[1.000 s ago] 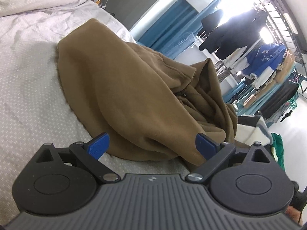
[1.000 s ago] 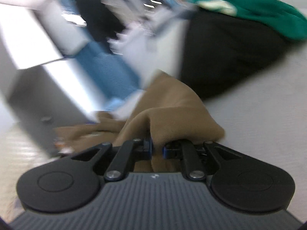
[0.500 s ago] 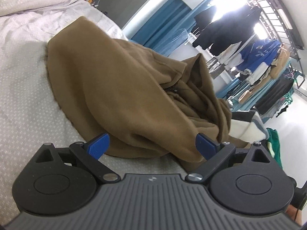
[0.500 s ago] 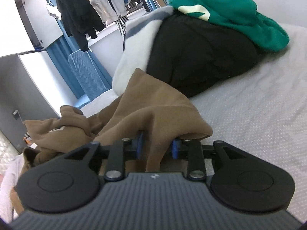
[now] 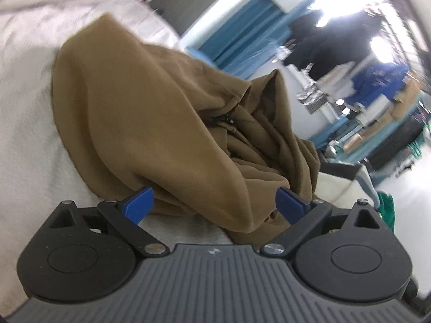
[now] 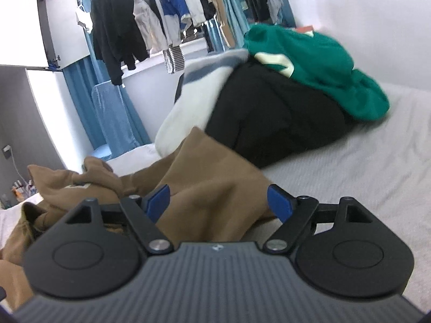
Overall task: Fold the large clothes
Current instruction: 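Close the left gripper on the hoodie while the right gripper holds its fabric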
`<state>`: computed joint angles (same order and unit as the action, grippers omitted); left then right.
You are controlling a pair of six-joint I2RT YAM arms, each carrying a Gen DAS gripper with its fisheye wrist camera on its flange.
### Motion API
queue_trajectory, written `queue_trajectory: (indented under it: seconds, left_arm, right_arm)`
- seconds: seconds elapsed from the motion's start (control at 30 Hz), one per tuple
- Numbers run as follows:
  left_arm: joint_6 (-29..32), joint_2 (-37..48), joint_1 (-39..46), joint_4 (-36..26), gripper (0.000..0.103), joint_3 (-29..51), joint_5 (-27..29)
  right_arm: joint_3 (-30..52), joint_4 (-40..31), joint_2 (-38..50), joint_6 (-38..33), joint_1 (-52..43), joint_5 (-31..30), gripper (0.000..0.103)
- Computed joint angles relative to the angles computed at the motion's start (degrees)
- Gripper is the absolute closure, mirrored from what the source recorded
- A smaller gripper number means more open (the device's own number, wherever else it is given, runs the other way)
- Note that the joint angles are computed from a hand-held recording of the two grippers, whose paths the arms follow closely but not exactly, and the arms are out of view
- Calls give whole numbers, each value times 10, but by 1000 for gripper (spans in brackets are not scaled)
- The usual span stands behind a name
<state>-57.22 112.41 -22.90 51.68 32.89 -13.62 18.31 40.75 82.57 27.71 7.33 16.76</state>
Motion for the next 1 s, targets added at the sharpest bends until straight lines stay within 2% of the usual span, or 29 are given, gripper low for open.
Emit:
queue_trajectory:
  seconds: [0.13, 0.17, 0.27, 0.3, 0.33, 0.37, 0.4, 0.43, 0.47, 0.5, 0.67, 0.8, 0.93, 1.0]
  left_arm:
    - [-64, 27, -12, -97, 4, 96, 2]
    - [-83, 31, -14, -156, 5, 133, -5]
    - [-134, 51, -10, -189, 7, 176, -5]
    - [-151, 54, -7, -206, 21, 187, -10]
    - [-161, 51, -4, -240, 31, 199, -13]
    - [-166, 47, 1, -273, 51, 209, -13]
    - [-167, 41, 4, -287, 65, 209, -14]
    - [-165, 32, 9, -283, 69, 197, -13]
    - [-163, 16, 9, -284, 83, 180, -19]
    - [-156, 2, 5, -304, 86, 176, -35]
    - [-106, -102, -33, -387, 89, 125, -148]
    - [-83, -232, -51, -446, 90, 37, -227]
    - [-77, -385, -31, -518, 90, -68, -268]
    - [-68, -458, 4, -533, 90, -122, -253]
  right_arm:
    - [7, 6, 26, -4, -8, -12, 21]
    - [8, 10, 34, -9, -7, -9, 20]
    - [6, 42, 59, -26, -1, 1, 20]
    - [6, 48, 64, -30, -1, -1, 20]
    - [4, 55, 68, -33, -1, -5, 20]
    - [2, 59, 70, -35, -4, -10, 20]
    - [0, 60, 68, -35, -5, -14, 20]
    - [-4, 66, 68, -36, -8, -21, 20]
    - [-10, 78, 68, -39, -12, -30, 20]
    - [-13, 83, 68, -40, -16, -36, 20]
    - [-21, 80, 56, -37, -27, -57, 20]
    - [-38, 85, 32, -42, -29, -74, 20]
    - [-64, 111, -1, -61, -16, -76, 20]
    - [-72, 115, -22, -73, -5, -83, 20]
